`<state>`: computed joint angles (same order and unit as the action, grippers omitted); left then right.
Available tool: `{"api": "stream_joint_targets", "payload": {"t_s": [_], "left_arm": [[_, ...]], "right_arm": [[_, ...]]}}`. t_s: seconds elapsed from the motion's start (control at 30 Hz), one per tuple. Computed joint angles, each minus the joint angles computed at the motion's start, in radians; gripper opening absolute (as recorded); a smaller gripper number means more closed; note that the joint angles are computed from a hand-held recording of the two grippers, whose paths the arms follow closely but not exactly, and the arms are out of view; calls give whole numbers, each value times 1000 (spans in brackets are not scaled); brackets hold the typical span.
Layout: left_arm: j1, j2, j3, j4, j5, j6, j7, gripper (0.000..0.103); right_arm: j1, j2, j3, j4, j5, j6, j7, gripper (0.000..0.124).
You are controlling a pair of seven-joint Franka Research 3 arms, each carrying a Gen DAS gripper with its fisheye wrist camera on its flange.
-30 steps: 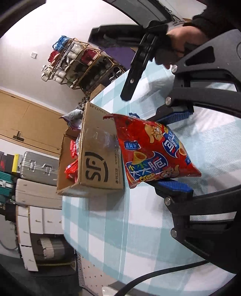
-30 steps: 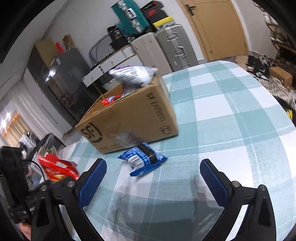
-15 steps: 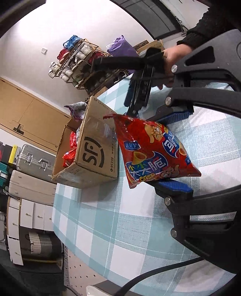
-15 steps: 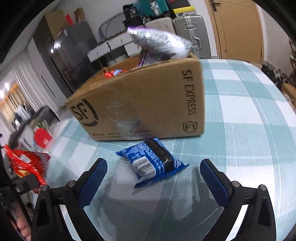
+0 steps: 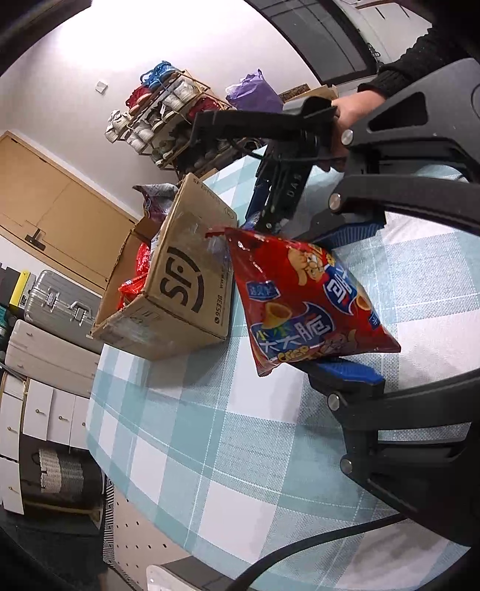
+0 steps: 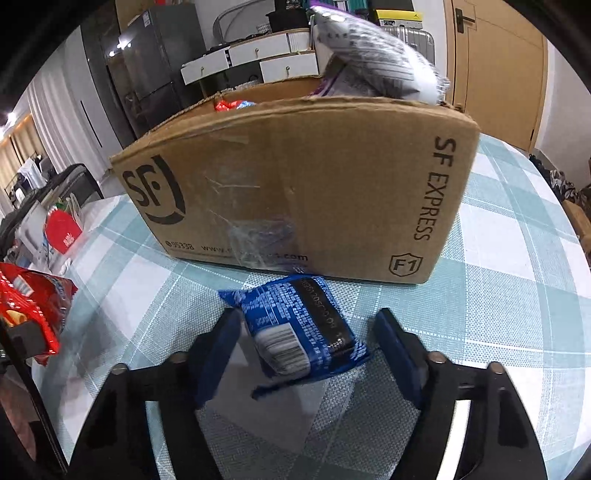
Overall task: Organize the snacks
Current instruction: 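Grasp the blue biscuit pack with the right gripper while the left holds its bag, then carry the red cracker bag and blue pack over the cardboard box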
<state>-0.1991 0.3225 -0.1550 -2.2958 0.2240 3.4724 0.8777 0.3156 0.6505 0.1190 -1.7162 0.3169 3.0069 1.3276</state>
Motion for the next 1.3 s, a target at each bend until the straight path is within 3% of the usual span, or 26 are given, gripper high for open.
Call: {"api": "stream_joint_targets", "payload": {"t_s": [0.17,0.23,0.43,0.53,0.67,0.73,0.77,1.0,1.07,1.1,1.17,1.3], "left_arm": [[-105,1,84,8,-93,-24,64,49],[-135,5,109,13,-126,-33,85,49],[-258,12,212,20,-242,-54,155,49],[-310,17,254,26,-289,-62,189,49],[-383,23,314,33,-342,-73,229,49],[-488,29,406,37,-402,-85,268,49],[-509,31,424,37,-413,-86,279,49],[-523,30,426,35,-440,-78,306,49],[-521,23,415,20,-454,-44,318,49],[-525,19,415,13,-445,-29,316,49],[-592,16,453,10,-534,-18,396,49],[-637,-17,448,-14,-628,30,477,49]], "right_arm": [[12,-14,-12,-21,-3,4,3,50],[-9,-22,18,-37,9,14,-14,47],[-193,-61,225,-115,172,34,-143,46],[-235,-78,266,-144,248,39,-186,46],[-335,-89,368,-174,385,42,-290,46],[-405,-93,449,-192,468,57,-374,46],[-441,-95,492,-202,509,68,-422,46],[-628,-125,723,-273,792,71,-697,46],[-705,-124,818,-291,937,88,-839,46],[-711,-123,839,-292,965,110,-866,46],[-706,-139,843,-293,1019,123,-910,46],[-753,-208,879,-316,1179,88,-1021,46]]}}
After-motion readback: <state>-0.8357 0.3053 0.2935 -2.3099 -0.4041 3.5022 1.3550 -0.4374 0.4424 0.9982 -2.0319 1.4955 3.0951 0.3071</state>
